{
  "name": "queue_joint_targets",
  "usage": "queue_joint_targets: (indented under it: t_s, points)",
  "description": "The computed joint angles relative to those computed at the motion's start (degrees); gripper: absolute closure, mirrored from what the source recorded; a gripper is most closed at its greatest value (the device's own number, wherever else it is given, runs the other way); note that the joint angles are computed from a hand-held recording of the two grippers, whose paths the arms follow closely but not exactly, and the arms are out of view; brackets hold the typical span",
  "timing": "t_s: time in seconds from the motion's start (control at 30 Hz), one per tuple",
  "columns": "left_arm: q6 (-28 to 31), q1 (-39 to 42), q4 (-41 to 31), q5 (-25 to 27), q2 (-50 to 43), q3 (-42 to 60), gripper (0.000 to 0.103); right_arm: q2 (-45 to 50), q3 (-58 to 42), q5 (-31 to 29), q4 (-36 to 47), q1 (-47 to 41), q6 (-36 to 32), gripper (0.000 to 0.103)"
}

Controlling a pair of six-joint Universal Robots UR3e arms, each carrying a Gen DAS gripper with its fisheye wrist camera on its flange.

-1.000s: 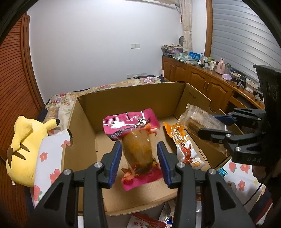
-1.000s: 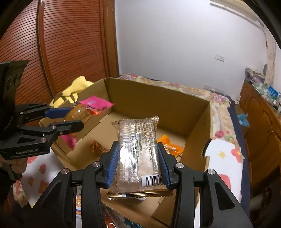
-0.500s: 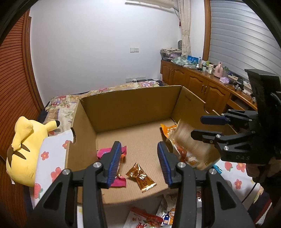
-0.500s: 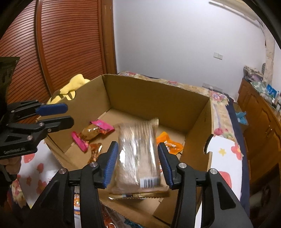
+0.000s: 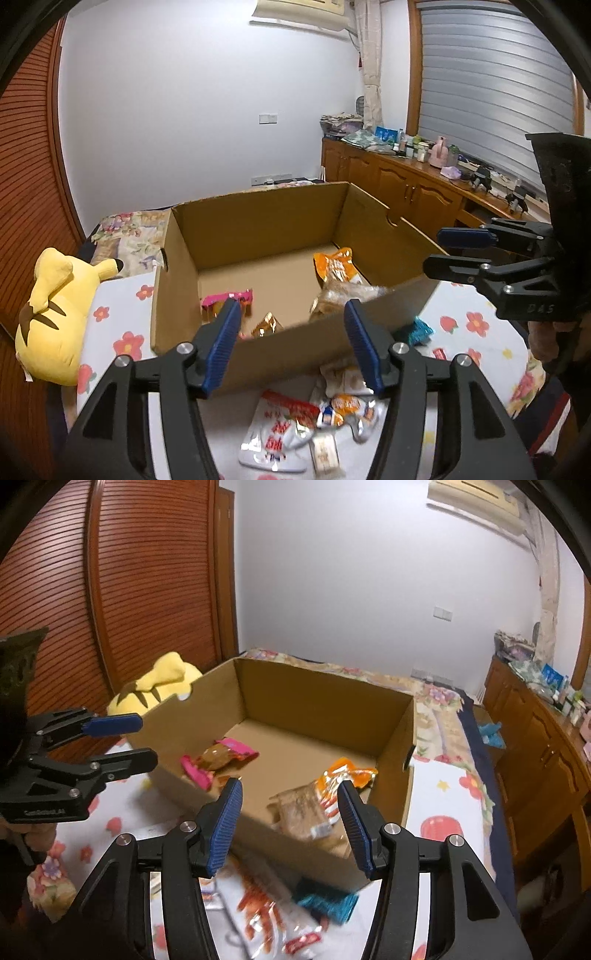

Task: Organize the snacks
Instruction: 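Move both grippers back toward the white chicken-feet bag on the table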

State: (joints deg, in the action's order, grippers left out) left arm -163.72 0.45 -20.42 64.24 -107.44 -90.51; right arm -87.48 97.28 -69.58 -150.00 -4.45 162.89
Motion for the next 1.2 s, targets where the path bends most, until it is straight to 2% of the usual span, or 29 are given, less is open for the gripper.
queue_joint_targets:
  t_s: [0.17, 0.47, 0.63, 1.0, 1.2]
  points:
    - [1.1, 1.1, 3.6, -0.8, 4.4, -8.9, 0.036, -4.7, 7.3, 0.9, -1.8, -0.5, -0.5, 0.048]
    - [2.6, 1.8, 6.9, 0.1, 5.5, -18.0, 0.036, -8.1, 15.4, 2.4, -3.4, -1.9, -0.7, 0.043]
    - [3.0, 1.7, 9.7, 1.0, 2.8, -20.8, 0.036, -6.7, 17.9, 2.1, -5.3, -1.9, -0.6, 0.037]
    - [2.5, 1.8, 13.1, 2.2, -2.6, -21.8, 0.036, 2.9, 15.1, 0.6, -5.3, -1.0, -1.1, 0.037]
    - [2.4, 1.8, 13.5, 2.7, -3.5, -21.7, 0.036, 5.3, 13.6, 2.3, -3.3, -1.6, -2.3, 0.037]
